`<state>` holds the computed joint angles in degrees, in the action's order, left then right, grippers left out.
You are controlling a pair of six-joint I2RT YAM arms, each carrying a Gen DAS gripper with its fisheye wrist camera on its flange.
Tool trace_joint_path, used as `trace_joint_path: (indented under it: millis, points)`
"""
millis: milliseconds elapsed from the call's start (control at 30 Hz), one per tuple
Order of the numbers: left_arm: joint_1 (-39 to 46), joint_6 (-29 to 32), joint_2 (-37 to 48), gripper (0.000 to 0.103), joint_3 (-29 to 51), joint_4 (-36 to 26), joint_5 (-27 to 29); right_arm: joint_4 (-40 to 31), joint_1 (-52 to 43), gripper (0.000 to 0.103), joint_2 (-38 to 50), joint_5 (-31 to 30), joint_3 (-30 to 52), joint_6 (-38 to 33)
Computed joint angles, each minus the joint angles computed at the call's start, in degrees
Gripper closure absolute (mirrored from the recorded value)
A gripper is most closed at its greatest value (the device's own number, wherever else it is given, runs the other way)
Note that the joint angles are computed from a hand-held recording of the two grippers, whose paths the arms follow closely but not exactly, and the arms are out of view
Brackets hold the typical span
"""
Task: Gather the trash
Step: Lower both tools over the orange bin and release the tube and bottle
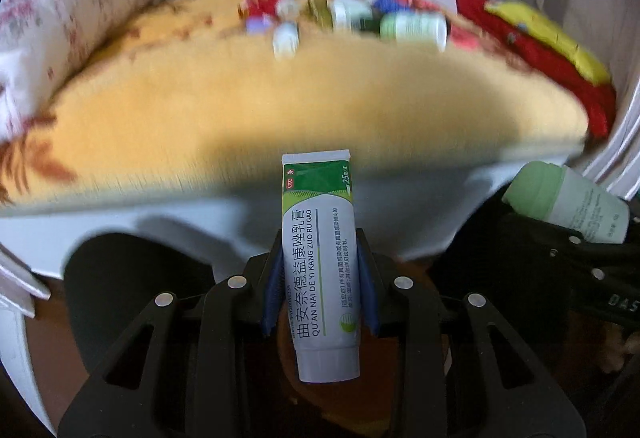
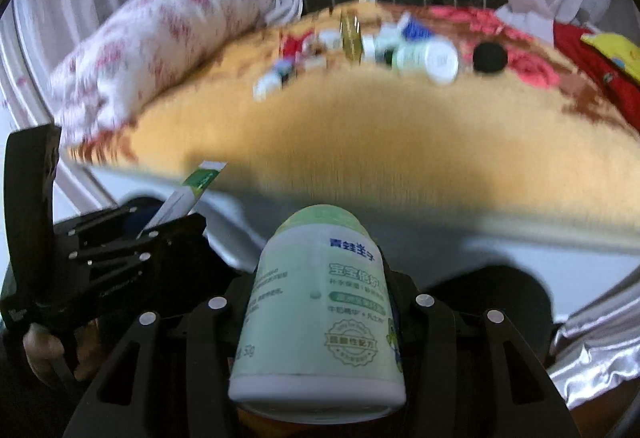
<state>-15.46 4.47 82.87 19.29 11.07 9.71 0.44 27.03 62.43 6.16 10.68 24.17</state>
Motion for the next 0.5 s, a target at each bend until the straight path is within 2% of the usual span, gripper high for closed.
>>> trace_joint_path:
  millis: [200,333,400,433,500]
  points:
    - [-2.85,-0.44,10.07,0.072,0.99,3.73,-2.36,9.46,1.63,0.056,15.52,-1.93,-0.24,0.6]
    - [-4.68,0.17,14.56,0.068,2.82,3.85,-4.79,12.48,1.5,0.055,24.29,-3.05,1.99,0.51]
    - [-5.0,0.21,16.19,0.043,3.89,3.17,-5.79,13.42,0.99,0.054,26.72,-3.41,2.56,0.68]
    - [-4.77,0.31,16.33,0.038,4.0,3.17,-5.86,13.85,0.53,0.054,27.08,-3.66,2.45,0.78]
    - [-4.12,0.61,16.25,0.036,4.02,3.32,-5.39,14.39,-0.19,0.05,25.95,-3.65,1.57,0.99]
